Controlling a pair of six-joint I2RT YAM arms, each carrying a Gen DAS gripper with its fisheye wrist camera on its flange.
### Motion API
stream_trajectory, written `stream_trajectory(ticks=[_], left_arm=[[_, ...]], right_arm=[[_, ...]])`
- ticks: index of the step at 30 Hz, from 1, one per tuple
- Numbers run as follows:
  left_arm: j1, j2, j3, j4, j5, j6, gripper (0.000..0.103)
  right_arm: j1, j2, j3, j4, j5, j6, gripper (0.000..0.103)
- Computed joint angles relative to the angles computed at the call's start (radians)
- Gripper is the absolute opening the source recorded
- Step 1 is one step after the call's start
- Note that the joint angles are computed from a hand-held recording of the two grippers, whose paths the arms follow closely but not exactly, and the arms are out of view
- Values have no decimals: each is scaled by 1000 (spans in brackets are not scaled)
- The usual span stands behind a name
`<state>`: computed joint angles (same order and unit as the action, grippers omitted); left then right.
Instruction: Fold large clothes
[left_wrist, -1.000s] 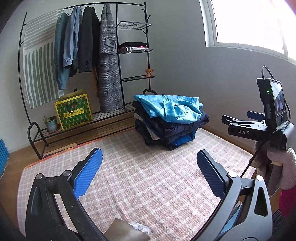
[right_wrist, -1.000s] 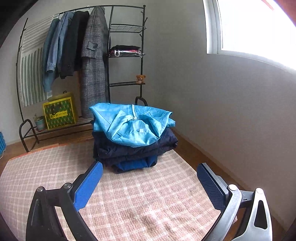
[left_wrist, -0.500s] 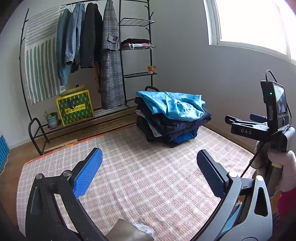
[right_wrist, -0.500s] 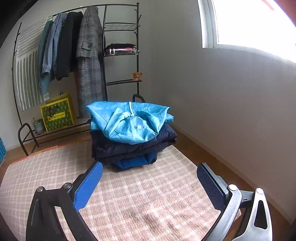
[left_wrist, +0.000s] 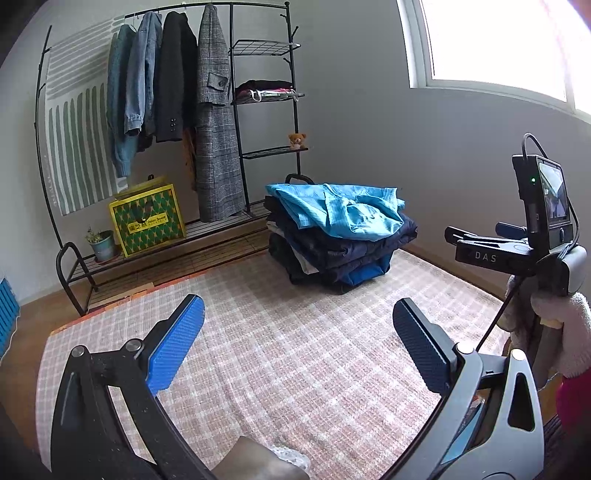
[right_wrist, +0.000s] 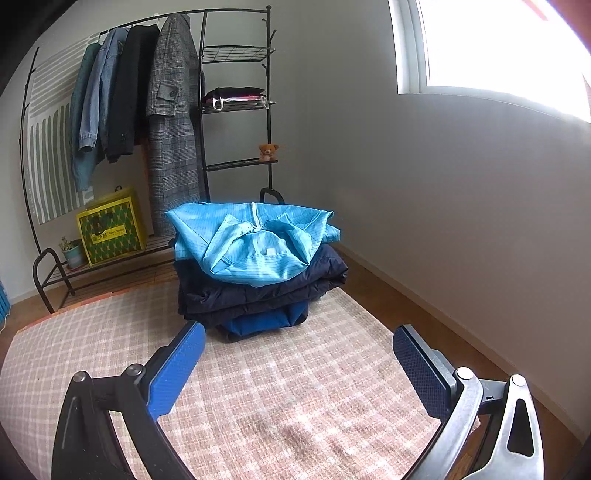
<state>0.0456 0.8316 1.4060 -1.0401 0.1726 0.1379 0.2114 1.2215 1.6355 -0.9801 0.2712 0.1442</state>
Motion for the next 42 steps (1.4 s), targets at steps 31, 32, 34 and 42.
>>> stream_trajectory(ticks=[31, 32, 34, 42], left_arm=[[-14, 0, 7, 0, -10, -1, 103], [-13, 1, 8, 1, -9, -1, 103], [-10, 1, 9, 0, -5, 3, 103], [-15, 14, 36, -9, -1, 3, 103]], right_arm=[[10, -4, -19, 9, -4, 5, 103], [8, -4, -18, 8, -6, 4, 103], [7, -3, -17, 7, -7, 4, 103], [16, -9, -33, 11, -3, 10, 103]])
